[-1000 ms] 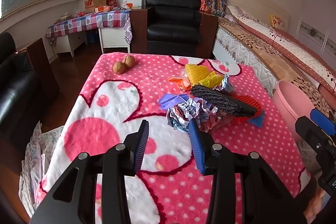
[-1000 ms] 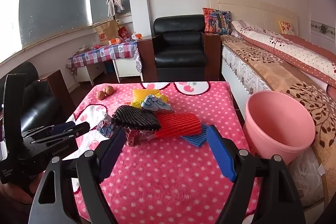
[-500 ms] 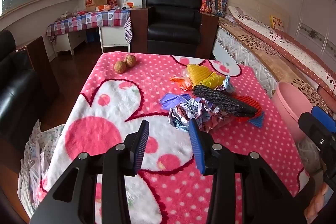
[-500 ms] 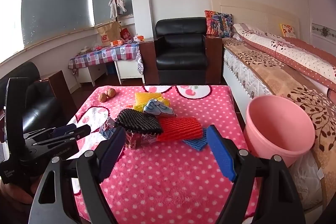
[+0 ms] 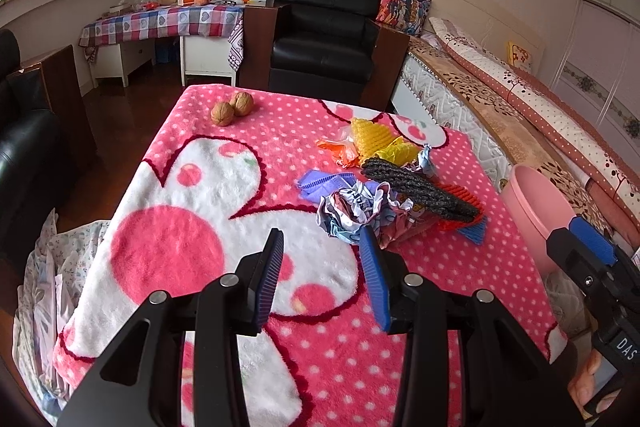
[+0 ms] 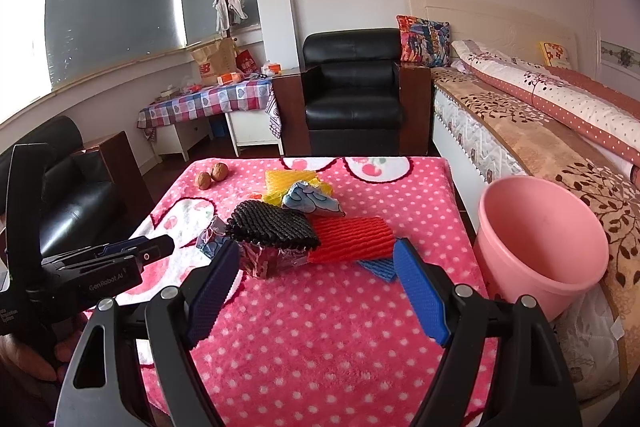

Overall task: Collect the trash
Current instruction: 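Move both grippers toward the trash pile on the pink table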

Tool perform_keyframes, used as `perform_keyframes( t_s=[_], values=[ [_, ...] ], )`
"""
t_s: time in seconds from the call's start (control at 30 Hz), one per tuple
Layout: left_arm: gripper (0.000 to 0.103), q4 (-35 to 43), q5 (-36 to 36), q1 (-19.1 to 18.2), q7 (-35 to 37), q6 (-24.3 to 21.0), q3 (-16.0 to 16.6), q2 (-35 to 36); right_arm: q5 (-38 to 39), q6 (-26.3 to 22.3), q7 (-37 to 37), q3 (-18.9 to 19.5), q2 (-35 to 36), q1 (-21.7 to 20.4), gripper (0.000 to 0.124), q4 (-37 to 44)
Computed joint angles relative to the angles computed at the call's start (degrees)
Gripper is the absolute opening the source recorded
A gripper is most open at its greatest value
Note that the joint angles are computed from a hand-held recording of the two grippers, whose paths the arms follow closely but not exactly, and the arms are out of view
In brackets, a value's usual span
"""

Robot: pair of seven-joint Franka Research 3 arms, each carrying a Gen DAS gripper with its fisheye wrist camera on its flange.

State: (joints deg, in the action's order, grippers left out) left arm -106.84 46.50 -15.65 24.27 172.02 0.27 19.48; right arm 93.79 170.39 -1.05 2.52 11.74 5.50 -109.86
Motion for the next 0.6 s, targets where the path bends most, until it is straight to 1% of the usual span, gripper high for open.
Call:
perform_keyframes(
  t_s=[0.1, 0.33, 0.47, 0.6],
  values=[
    [0.04, -0.26, -0.64, 0.28, 0.63, 0.73, -0.33, 0.02, -0.13, -0.15, 0.07, 0.03, 0.14, -0.03, 0.078, 0.02],
    [0.04, -0.22, -0.43, -0.34, 1.77, 1.33, -0.06, 0.2, -1.36, -0.45, 1.27, 0.11, 0.2, -0.14, 0.078, -0.28],
    [0.04, -0.42, -2.35, 0.59, 4.38, 1.72, -1.14, 0.44, -1.75, -0.53, 1.65, 0.24, 0.22, -0.31, 0.078, -0.32],
    [0.04, -0.47, -6.45, 2.01, 8.8, 2.07, -3.08, 1.0, -2.3, -0.63, 2.43, 0.33, 0.44, -0.42, 0.078, -0.36]
  ],
)
